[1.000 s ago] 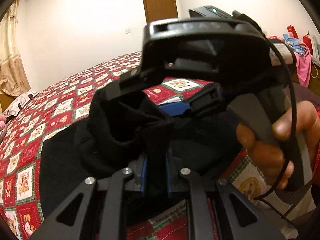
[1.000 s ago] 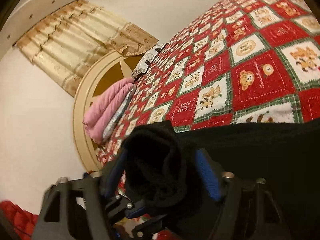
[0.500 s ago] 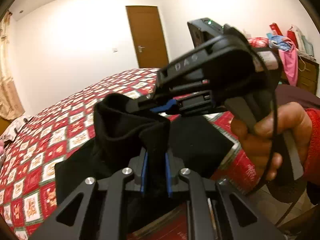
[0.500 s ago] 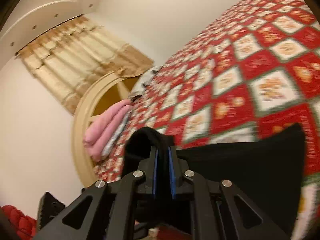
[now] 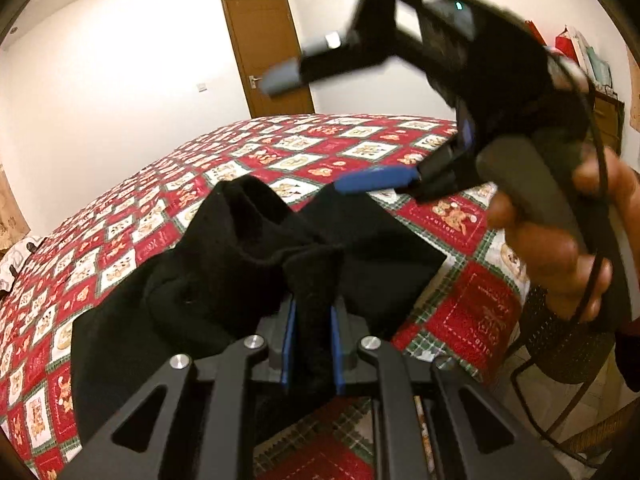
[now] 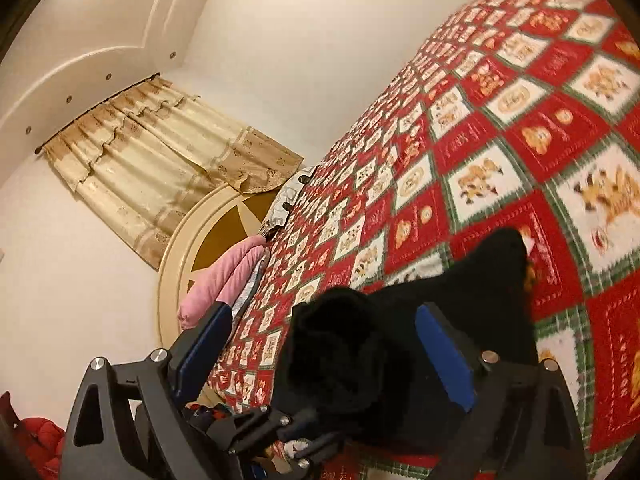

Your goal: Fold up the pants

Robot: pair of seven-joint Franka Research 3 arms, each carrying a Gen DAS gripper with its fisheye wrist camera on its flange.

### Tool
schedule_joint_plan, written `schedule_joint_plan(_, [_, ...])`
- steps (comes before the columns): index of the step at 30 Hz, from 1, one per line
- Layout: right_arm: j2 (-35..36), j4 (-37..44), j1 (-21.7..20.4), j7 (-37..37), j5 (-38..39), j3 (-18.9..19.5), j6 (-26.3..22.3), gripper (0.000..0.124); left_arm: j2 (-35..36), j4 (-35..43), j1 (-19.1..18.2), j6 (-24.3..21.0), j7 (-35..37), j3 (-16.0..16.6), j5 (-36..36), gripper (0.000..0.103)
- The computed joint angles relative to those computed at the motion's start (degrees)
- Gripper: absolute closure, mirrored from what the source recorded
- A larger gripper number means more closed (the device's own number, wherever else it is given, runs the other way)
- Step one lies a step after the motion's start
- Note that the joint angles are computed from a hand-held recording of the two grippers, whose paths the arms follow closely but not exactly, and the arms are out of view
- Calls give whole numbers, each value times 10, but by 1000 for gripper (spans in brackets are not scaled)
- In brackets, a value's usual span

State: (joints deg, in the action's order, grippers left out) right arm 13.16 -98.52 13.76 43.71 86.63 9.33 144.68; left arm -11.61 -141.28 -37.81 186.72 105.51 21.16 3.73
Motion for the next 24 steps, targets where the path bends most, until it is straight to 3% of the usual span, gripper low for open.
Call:
schedule_joint_plan(2, [12,18,8,32,-58,-3,1,30,4,2,-7,0,5,9,-1,87])
schedule_joint_plan(4, [32,43,15,69,-130,-5,1,30,4,-2,19,4,-8,-15,16,87])
schedule_joint_plan(6, [60,78,17,103,-185,-2,-20,30,5,-2,14,6,8,-6,10,87])
schedule_joint_plan(8, [76,99,13,118,-221,5,-44,30,8,-2,56,2,-10,-47,34,87])
schedule_joint_plan(11, [98,135,48,200,-383,-14,-50,30,9,-2,66,1,-2,-54,36,87])
schedule_joint_plan(12, [98,134,50,204,-407,-12,-47,42,8,-4,72,2,-2,-61,39,87])
schedule_joint_plan(13, [101,138,47,213,-426,-10,-59,81,6,-6,76,1,-3,-65,41,87])
schedule_joint_plan(14, [107,144,42,228,-438,-9,-80,96,5,-6,71,-2,-2,-60,40,87])
schedule_joint_plan(15, [104,135,37,231,-440,-7,-76,97,5,-4,49,-9,3,-41,32,87])
schedule_joint_plan(16, [98,122,27,220,-425,1,-66,98,4,0,19,-19,16,-17,15,87])
schedule_joint_plan(21, [75,102,0,193,-383,9,-55,98,4,7,-2,-10,62,-17,-15,87])
schedule_joint_plan(24, [81,121,-2,201,-404,0,-68,98,12,27,-53,-11,82,17,-38,87])
